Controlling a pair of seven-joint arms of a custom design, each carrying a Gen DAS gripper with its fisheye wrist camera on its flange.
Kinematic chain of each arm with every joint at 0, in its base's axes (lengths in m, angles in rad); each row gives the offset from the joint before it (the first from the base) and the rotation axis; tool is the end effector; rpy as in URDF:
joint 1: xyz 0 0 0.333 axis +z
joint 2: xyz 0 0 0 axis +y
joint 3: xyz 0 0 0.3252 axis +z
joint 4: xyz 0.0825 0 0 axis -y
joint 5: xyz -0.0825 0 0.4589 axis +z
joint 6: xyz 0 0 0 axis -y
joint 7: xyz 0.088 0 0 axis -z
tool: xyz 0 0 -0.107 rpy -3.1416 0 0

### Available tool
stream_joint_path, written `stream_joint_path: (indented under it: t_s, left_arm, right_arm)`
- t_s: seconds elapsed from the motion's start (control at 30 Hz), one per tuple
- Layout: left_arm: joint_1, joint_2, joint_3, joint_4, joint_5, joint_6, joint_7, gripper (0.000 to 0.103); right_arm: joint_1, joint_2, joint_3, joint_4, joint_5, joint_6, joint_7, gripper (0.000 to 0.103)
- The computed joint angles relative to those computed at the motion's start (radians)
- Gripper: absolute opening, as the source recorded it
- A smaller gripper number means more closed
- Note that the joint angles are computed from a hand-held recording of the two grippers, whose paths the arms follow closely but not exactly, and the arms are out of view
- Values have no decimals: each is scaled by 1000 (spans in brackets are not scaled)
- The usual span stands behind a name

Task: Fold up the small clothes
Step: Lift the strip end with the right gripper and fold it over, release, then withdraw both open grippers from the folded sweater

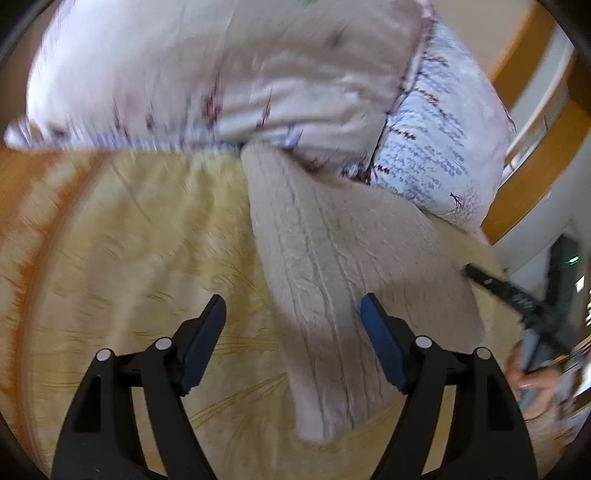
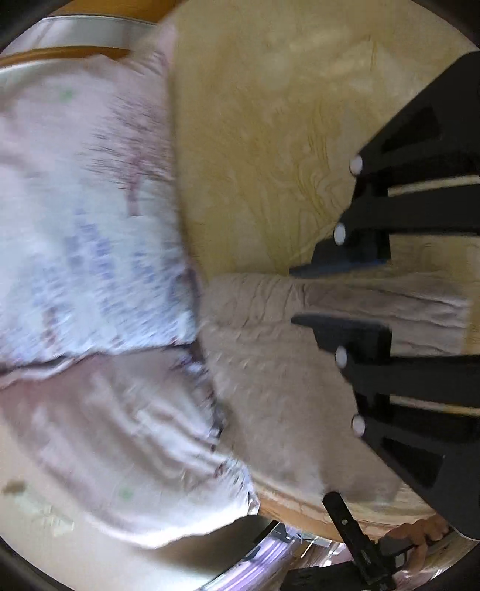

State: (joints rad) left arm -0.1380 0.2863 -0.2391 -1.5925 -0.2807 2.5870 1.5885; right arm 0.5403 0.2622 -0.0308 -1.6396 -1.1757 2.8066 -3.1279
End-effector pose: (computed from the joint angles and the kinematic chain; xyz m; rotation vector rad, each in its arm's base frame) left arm 0.7235 -0.2582 0.5416 -1.7823 2.1267 -1.0849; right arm 0.6352 0.4083 0.5295 -1.3939 1.5494 -0.7126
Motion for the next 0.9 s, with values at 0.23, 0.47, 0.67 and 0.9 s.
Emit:
stream_joint_path:
  t_s: [0.23, 0.47, 0.67, 0.9]
  left_arm:
    - [-67, -49, 51, -58, 271, 10, -107, 75]
    - [-75, 24, 54, 10, 327, -92, -166, 80]
    - [-79, -6, 64, -40, 376, -36, -218, 93]
    - [-104, -167, 103, -259, 626, 165, -445, 98]
  right_arm:
    - [8, 3, 45, -8, -65, 21, -93, 36]
    - [75, 93, 16, 79, 110, -155, -258, 46]
    - [135, 108, -19, 106, 26, -214, -150, 80]
    - [173, -32, -16, -55, -336, -307, 234, 99]
